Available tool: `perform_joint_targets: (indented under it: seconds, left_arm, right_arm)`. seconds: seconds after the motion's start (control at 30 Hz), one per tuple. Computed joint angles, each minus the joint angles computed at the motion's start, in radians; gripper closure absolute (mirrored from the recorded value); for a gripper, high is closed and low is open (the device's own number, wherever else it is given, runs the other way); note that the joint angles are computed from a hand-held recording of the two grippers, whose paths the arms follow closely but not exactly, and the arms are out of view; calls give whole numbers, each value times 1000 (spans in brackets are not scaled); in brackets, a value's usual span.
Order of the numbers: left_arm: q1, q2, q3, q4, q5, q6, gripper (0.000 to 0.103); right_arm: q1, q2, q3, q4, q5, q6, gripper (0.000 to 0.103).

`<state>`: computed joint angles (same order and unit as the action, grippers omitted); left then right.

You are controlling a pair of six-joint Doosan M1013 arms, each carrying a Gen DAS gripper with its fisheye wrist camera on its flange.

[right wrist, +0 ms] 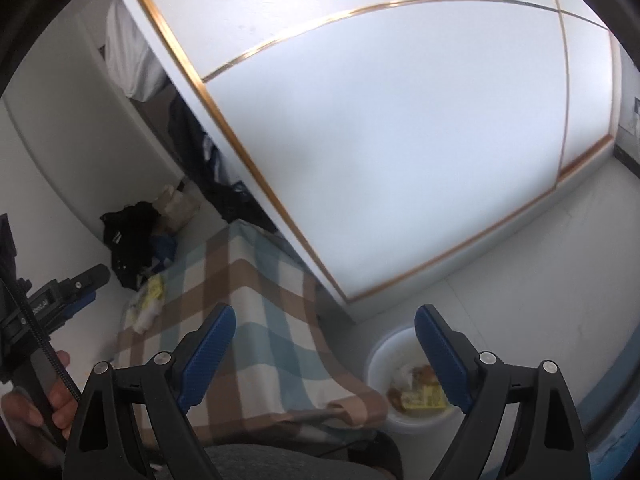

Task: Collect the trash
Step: 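Move both grippers from the bin back over the table, then lower the right gripper onto the second yellow bag and close on it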

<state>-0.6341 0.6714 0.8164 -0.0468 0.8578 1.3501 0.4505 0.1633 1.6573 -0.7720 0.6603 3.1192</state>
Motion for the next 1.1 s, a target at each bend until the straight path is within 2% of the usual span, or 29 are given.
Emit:
perform_joint_targets:
  seconds: [0.17,0.33,0.43,0.57,0.7,0.77,0.83,0.93,1.1]
  left_arm:
    - [38,-47,64,72,-67,-128,12]
    - [63,-87,131,214,-131,-256,4]
    - [90,-91,145,213,-137,-267,4]
    - [114,-89,163,292,-138,-347,4]
    - [143,-76,172,313,-138,-423,4]
    - [154,-69,177,317,-127,-452,4]
    - [173,-54,166,254,-89,-426,4]
    - [205,-31,134,137,-38,-390,4]
    - [238,-16,112,75,1,-413,4]
  right_arm:
    - [43,51,-95,-62,-34,-62,9]
    - [62,116,-188,6,-81,-209,9]
    - [63,158,-241,102,-96,-305,9]
    - [60,224,-321,243,-97,-443,9]
    - [64,293,-414,335,-46,-582,9]
    - [61,339,-479,398,5,-662,7]
    - [54,381,-536,471,38,-738,7]
    - [50,459,-656,539,127,-833,7]
    - [37,605,-884,637,280,-989,7]
